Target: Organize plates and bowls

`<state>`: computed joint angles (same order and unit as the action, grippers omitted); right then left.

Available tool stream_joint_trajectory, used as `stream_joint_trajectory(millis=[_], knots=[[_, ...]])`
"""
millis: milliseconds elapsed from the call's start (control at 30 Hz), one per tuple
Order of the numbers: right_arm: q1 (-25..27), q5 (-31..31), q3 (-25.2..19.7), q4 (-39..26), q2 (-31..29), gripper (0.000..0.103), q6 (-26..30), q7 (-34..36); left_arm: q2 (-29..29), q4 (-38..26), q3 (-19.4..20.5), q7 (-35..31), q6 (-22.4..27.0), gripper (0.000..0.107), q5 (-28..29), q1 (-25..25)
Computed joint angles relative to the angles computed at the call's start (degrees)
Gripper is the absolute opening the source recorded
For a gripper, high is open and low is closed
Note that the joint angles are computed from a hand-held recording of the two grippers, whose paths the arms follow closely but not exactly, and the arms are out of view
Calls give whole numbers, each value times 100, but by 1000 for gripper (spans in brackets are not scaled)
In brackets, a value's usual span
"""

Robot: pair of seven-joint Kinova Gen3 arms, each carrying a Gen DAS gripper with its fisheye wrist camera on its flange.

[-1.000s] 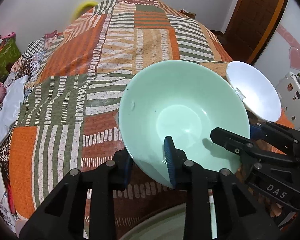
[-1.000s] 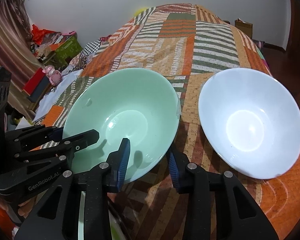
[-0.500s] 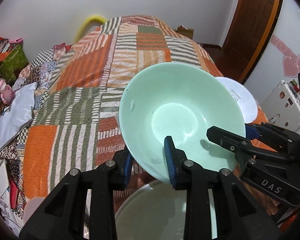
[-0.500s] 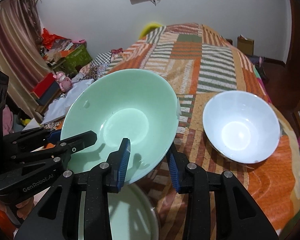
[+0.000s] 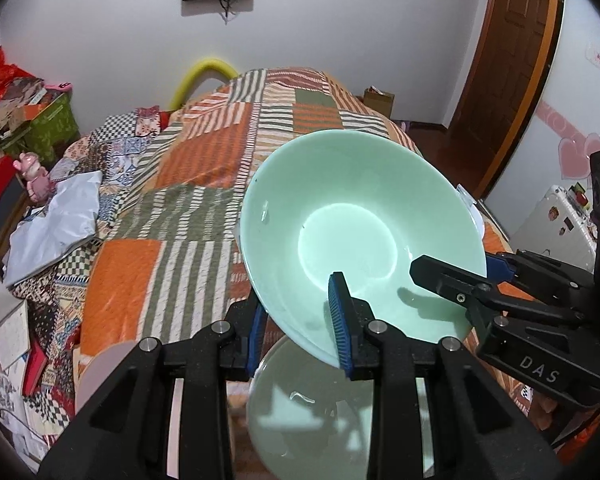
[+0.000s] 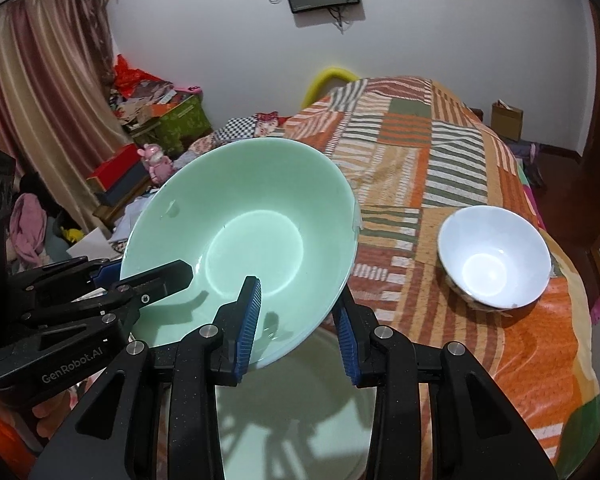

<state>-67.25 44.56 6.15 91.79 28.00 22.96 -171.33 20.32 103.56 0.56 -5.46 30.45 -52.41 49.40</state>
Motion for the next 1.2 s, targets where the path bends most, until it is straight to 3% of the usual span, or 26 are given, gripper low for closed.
stream_joint_trajectory(millis=[200,633,933,1200], knots=[[-157,69,-42,-110,56,33,46,-43,-341,480,-1,744,103,30,-457,155],[-315,-231,-261,-635,368,33,188,430,-973,1417,684,2133,477,30,-1199,-197],[-307,-822,-406,-1101,648,33,293,1159,-1335,1991,1213,2731,646,30,-1341,-598],[-223,-1390,-552,-1518,936,33,467,1841,-1383,2363,1339,3074,428,30,-1435,-877]])
